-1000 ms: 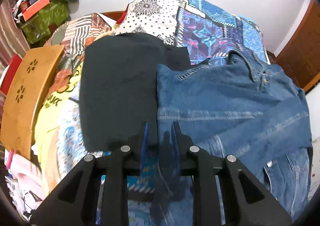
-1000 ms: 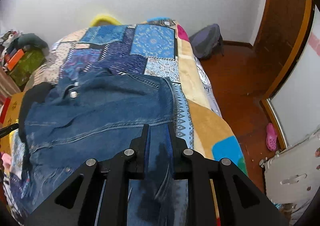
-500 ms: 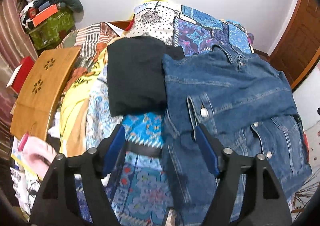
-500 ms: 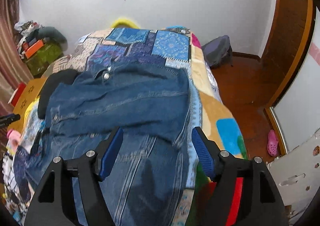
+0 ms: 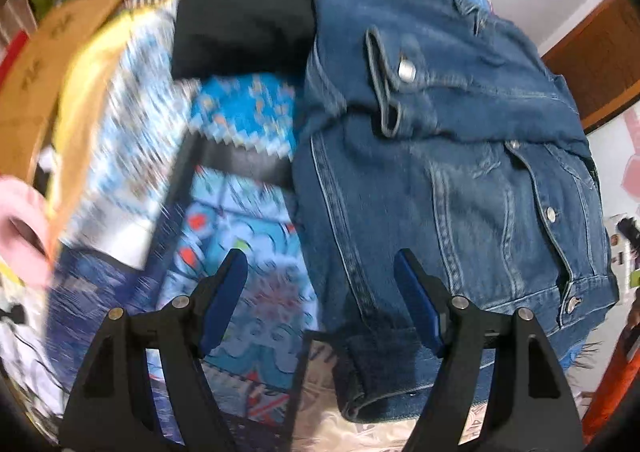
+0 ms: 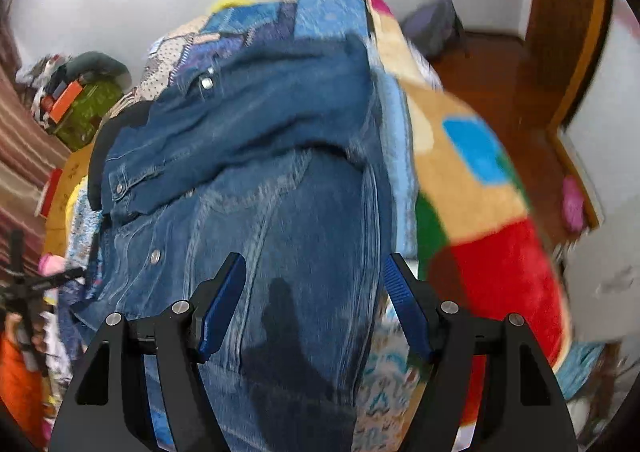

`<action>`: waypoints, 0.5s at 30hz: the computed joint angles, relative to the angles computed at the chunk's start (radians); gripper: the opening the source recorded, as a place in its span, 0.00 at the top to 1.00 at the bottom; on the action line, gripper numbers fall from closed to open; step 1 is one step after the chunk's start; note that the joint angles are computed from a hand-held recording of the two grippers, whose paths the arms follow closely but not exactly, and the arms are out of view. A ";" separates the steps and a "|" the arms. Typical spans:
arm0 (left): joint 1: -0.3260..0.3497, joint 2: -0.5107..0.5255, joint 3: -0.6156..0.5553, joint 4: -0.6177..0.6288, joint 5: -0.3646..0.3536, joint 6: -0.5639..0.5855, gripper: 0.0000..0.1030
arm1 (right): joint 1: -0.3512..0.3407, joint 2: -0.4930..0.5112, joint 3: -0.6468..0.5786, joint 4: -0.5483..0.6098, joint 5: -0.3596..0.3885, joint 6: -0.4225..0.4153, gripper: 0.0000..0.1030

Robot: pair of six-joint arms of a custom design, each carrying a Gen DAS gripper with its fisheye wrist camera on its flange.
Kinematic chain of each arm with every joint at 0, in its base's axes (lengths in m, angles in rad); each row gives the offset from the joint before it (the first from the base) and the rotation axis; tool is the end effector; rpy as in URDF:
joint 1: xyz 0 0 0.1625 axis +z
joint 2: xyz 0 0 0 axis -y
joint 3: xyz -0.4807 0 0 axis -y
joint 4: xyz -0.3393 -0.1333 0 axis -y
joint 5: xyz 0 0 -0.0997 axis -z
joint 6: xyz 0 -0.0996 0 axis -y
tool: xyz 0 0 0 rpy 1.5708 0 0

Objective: Fold large clothes

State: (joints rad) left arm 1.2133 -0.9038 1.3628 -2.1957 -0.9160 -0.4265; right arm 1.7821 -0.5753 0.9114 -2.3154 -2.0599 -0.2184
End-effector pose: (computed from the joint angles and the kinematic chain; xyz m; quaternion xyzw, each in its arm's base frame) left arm -0.0678 -0.7357 0.3284 -0.0592 0.9421 -0.1949 0.2662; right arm 0.2629 -0.8130 0.2711 0.1546 -0.9387 0.1960 0.2378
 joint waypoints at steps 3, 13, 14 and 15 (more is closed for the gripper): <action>0.015 0.000 0.024 -0.027 -0.047 -0.006 0.28 | -0.018 -0.025 0.040 0.024 0.033 0.063 0.34; 0.053 -0.002 0.118 -0.136 -0.224 -0.056 0.27 | -0.057 -0.053 0.136 -0.015 0.133 0.130 0.32; 0.055 -0.010 0.138 -0.172 -0.250 -0.052 0.27 | -0.060 -0.057 0.150 -0.036 0.141 0.137 0.32; 0.056 -0.017 0.158 -0.206 -0.272 -0.050 0.27 | -0.061 -0.058 0.161 -0.054 0.141 0.141 0.32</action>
